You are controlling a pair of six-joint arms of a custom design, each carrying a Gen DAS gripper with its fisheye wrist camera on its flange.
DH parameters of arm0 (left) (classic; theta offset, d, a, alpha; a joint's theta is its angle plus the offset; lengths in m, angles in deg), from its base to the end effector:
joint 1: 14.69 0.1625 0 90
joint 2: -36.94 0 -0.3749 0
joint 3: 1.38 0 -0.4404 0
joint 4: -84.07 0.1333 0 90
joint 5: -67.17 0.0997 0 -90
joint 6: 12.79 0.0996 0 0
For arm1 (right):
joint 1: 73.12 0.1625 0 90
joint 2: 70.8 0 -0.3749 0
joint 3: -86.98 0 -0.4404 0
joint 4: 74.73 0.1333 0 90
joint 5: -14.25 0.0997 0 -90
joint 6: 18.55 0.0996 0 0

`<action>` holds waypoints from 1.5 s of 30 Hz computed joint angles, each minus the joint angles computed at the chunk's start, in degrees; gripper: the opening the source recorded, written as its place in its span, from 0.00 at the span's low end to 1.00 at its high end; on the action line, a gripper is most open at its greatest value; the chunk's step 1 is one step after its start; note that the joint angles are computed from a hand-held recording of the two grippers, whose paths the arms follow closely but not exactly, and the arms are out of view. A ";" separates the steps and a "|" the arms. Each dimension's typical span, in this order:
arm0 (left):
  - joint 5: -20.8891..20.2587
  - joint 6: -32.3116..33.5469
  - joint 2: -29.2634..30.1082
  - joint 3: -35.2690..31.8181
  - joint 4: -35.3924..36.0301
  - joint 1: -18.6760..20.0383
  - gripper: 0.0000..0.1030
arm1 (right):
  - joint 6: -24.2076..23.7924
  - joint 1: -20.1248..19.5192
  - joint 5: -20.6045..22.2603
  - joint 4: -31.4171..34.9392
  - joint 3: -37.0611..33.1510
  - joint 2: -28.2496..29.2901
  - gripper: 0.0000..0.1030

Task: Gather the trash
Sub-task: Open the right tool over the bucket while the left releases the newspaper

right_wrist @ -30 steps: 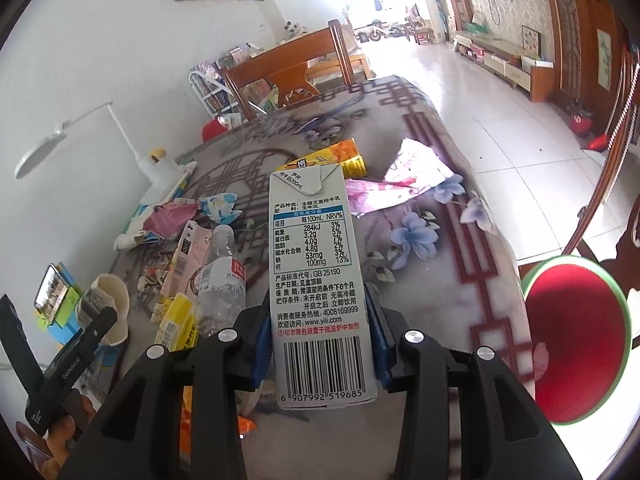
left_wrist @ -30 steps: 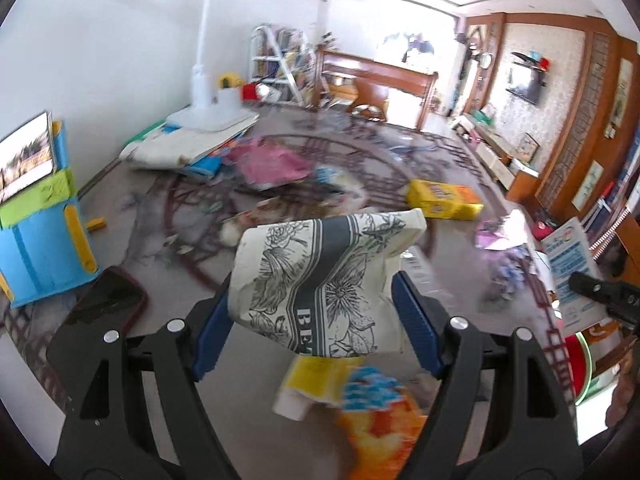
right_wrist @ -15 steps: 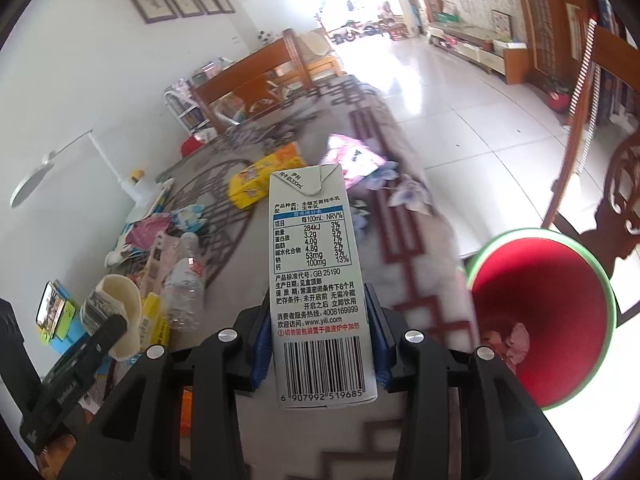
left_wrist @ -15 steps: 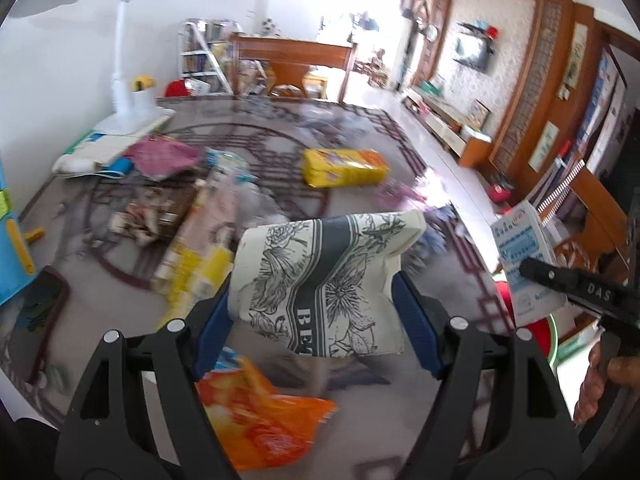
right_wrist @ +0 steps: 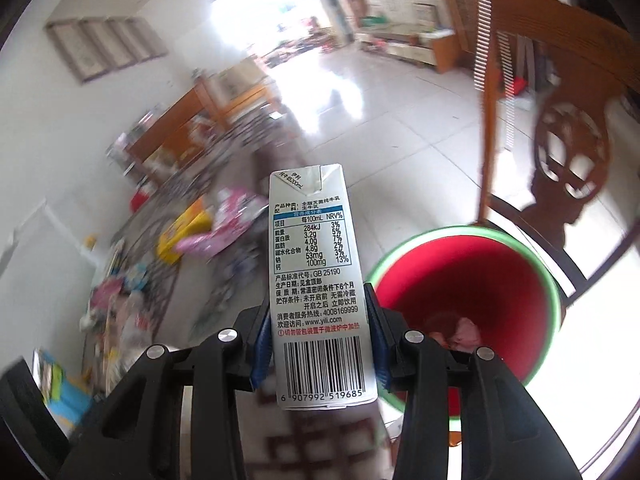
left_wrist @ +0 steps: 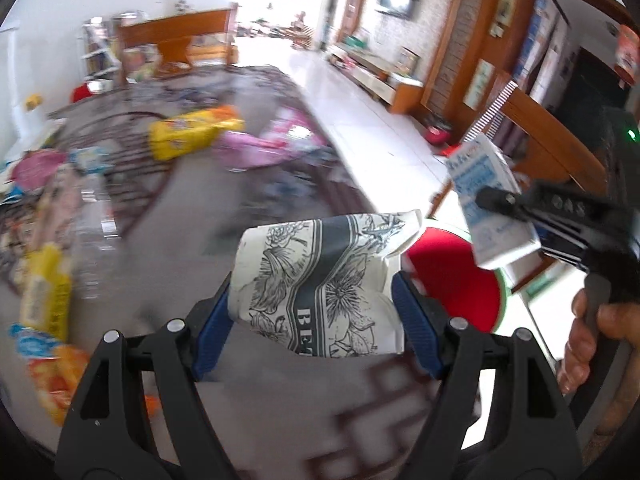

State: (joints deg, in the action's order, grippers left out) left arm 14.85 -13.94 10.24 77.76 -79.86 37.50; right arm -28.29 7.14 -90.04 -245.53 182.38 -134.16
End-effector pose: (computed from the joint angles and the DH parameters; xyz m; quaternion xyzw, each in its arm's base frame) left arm -0.2911 -0.6919 -0.0550 0.2353 0.9016 -0.2722 0.2403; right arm -0.0078 -0.6883 0.2753 -0.0513 -0.9038 0.3845 0.1809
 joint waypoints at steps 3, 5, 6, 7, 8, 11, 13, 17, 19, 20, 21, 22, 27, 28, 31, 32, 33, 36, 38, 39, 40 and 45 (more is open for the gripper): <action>-3.12 0.36 3.12 -3.92 3.46 -0.48 0.71 | 3.45 -1.84 1.07 0.13 0.23 -1.17 0.37; -4.75 0.96 5.53 -6.69 5.44 -0.97 0.71 | 5.45 -3.05 1.43 -0.32 0.68 -2.24 0.37; -5.21 1.10 6.22 -7.41 5.98 -1.15 0.72 | 6.16 -3.53 1.50 -0.36 0.69 -2.66 0.37; -5.70 1.36 7.53 -9.03 6.99 -1.29 0.71 | 7.05 -3.99 1.38 -0.67 0.85 -3.01 0.37; -5.81 1.33 8.71 -10.57 8.10 -1.40 0.72 | 7.85 -4.37 1.07 -0.75 0.89 -3.25 0.37; -6.76 0.27 10.98 -13.84 10.98 -1.54 0.71 | 9.05 -5.17 0.70 -0.20 0.66 -3.71 0.37; -7.50 0.68 12.26 -16.04 12.94 -1.56 0.72 | 9.41 -5.33 0.31 -0.34 0.80 -3.93 0.38; -5.85 2.95 13.44 -17.43 13.16 -2.10 0.82 | 12.02 -5.65 -1.17 -1.20 0.90 -4.11 0.57; -6.21 3.18 13.17 -16.98 12.13 -2.07 0.83 | 12.06 -5.47 -2.00 -1.81 0.73 -3.81 0.58; -6.40 2.97 12.80 -16.56 12.04 -1.99 0.83 | 11.48 -5.18 -2.84 -1.87 0.60 -3.60 0.58; -6.54 2.71 12.50 -16.19 11.88 -1.97 0.83 | 11.01 -4.95 -3.36 -1.74 0.22 -3.22 0.58; -6.70 2.38 11.90 -15.40 11.41 -1.88 0.83 | 10.36 -4.69 -3.74 -1.48 -0.02 -2.94 0.58; -6.82 1.29 8.15 -10.48 8.07 -1.57 0.83 | 8.65 -3.36 -4.87 -1.00 -1.13 -1.45 0.60; -6.55 1.17 6.73 -8.73 6.92 -1.43 0.83 | 8.44 -3.12 -5.09 -0.83 -1.44 -1.07 0.61; -5.25 1.15 3.53 -5.23 4.26 -0.84 0.83 | 7.59 -2.01 -5.68 0.44 -2.83 0.40 0.62; -4.80 0.98 2.28 -3.87 3.39 -0.68 0.83 | 7.27 -1.76 -5.61 0.74 -3.17 0.77 0.62; -4.26 0.87 1.06 -2.68 2.53 -0.42 0.83 | 6.96 -1.42 -5.67 0.97 -3.63 1.28 0.62; -0.88 1.51 -3.15 1.21 -0.50 0.58 0.84 | 5.87 -0.08 -5.63 2.19 -4.74 2.72 0.63; 2.49 2.06 -5.91 3.42 -2.04 1.53 0.84 | 4.79 0.95 -5.29 4.86 -5.89 3.90 0.68; 3.88 2.03 -7.18 4.38 -2.46 2.03 0.84 | 4.47 1.34 -5.08 6.17 -6.38 4.39 0.68; 5.78 1.87 -9.17 6.00 -3.22 2.91 0.84 | 3.87 1.76 -3.99 8.18 -6.89 4.90 0.69; 10.58 -2.82 -16.53 11.90 -3.44 6.74 0.84 | -0.77 4.11 1.89 15.08 -9.13 7.70 0.69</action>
State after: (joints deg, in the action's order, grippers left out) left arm 25.43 -16.77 -6.29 89.66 -83.30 44.24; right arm -29.05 11.25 -88.15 -230.46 173.25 -126.46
